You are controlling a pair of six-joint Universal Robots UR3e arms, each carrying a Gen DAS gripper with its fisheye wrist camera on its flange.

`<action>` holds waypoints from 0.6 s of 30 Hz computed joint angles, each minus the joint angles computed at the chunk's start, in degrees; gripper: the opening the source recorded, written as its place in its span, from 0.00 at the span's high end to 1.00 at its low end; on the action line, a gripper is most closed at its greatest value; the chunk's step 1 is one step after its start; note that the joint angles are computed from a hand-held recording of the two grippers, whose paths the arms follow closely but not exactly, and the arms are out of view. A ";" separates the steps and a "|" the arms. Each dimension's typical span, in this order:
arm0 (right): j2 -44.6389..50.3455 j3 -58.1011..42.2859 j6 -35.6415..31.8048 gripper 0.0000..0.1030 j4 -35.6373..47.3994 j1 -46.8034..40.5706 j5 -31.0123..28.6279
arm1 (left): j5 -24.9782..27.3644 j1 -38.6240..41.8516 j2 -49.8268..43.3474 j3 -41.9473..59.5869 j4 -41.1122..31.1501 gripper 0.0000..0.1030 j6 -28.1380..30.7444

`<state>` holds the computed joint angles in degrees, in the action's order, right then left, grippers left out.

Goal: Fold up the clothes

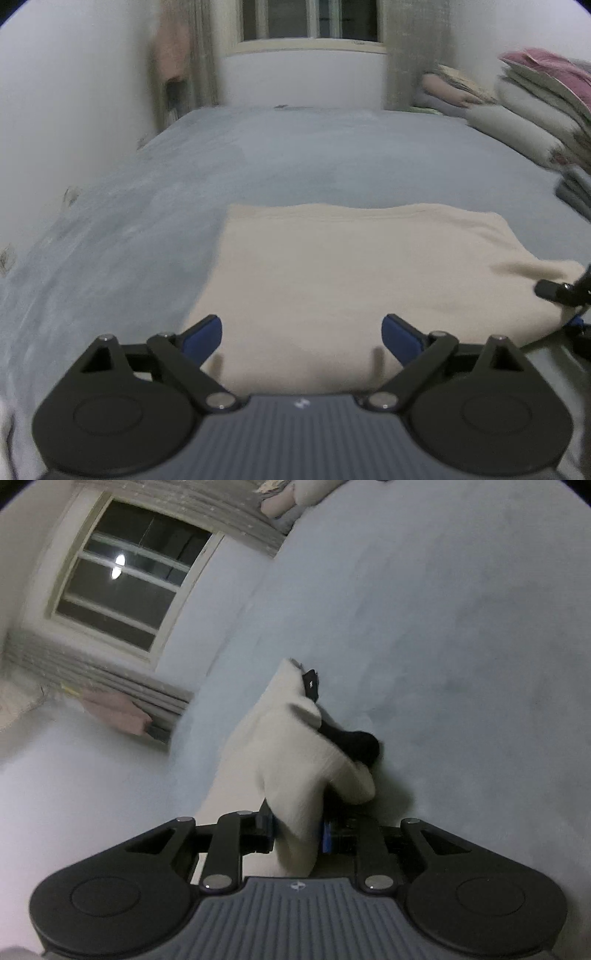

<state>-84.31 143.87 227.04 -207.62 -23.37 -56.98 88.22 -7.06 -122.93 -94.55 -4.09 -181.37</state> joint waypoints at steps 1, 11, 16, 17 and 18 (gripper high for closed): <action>0.23 0.10 -0.24 0.76 -1.11 0.83 -1.40 | -2.11 1.63 1.54 -1.54 -1.24 0.09 -1.56; 0.92 -7.30 -13.38 0.81 -0.17 15.27 -21.69 | -16.86 15.45 12.63 -10.98 -4.89 0.09 -12.78; 5.98 -19.68 -26.31 0.82 4.31 26.67 -35.62 | -18.46 21.47 12.84 -10.56 -5.42 0.09 -15.14; 8.16 -24.72 -29.05 0.82 6.44 29.76 -39.30 | -20.42 23.37 12.90 -10.97 -5.23 0.09 -16.34; 10.48 -29.30 -33.17 0.82 6.85 33.44 -43.02 | -22.36 25.25 12.90 -11.27 -5.11 0.09 -17.54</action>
